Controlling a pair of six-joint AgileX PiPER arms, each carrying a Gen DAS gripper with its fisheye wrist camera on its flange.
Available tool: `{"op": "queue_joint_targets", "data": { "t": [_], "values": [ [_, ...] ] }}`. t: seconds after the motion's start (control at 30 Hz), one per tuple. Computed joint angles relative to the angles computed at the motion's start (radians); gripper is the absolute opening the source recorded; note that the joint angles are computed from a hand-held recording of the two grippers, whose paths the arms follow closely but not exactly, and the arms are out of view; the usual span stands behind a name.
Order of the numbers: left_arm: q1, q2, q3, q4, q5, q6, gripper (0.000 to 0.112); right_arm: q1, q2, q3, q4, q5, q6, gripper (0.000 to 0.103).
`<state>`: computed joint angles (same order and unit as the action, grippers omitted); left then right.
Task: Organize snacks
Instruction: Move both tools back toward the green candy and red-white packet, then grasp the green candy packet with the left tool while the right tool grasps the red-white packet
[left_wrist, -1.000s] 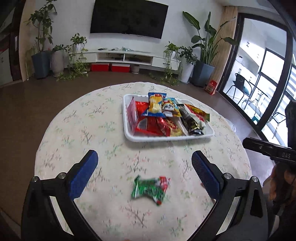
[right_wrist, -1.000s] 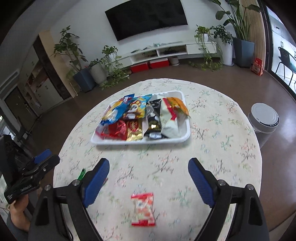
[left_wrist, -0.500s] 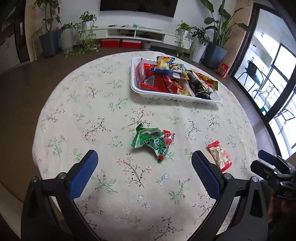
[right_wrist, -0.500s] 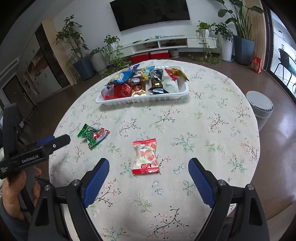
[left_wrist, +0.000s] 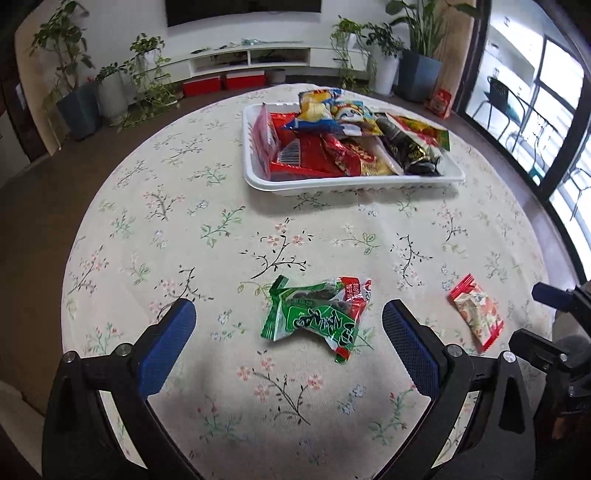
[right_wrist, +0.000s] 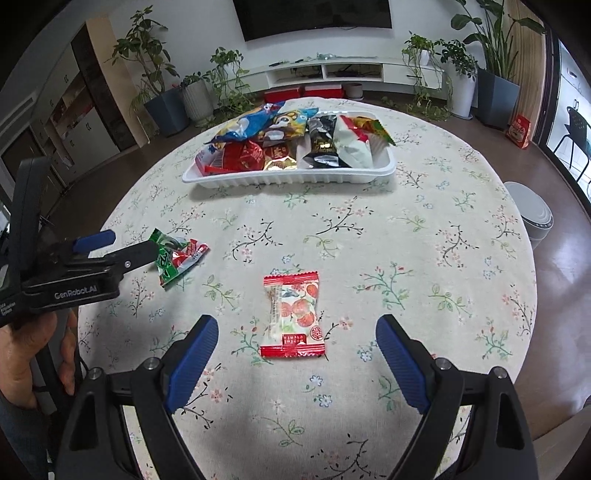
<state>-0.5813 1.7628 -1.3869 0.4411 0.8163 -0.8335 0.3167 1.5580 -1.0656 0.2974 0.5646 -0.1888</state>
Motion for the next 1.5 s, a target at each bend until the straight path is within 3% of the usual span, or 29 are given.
{"op": "queue_joint_targets", "data": {
  "t": [0.27,0.57,0.67,0.77,0.9,1.23,1.5],
  "values": [
    [0.045,0.097,-0.077,-0.109,0.010,0.262,0.102,0.005,0.048,-0.028,-0.031,0.003,0.013,0.089],
    [0.086,0.180,-0.132,-0.172,-0.006,0.363,0.101,0.018,0.079,-0.044,-0.060,0.001,0.030,0.089],
    [0.097,0.205,-0.153,-0.197,-0.018,0.388,0.096,0.017,0.087,-0.049,-0.068,-0.001,0.037,0.089],
    [0.114,0.222,-0.169,-0.256,-0.045,0.443,0.084,0.019,0.101,-0.061,-0.080,0.006,0.044,0.089],
    [0.123,0.210,-0.159,-0.262,-0.074,0.463,0.058,0.027,0.120,-0.074,-0.098,0.005,0.056,0.089],
    [0.112,0.132,-0.054,-0.255,-0.121,0.464,0.044,0.032,0.149,-0.098,-0.098,0.019,0.049,0.084],
    [0.118,0.037,0.061,-0.292,-0.183,0.440,0.043,0.057,0.184,-0.122,-0.185,0.012,0.106,0.075]
  ]
}}
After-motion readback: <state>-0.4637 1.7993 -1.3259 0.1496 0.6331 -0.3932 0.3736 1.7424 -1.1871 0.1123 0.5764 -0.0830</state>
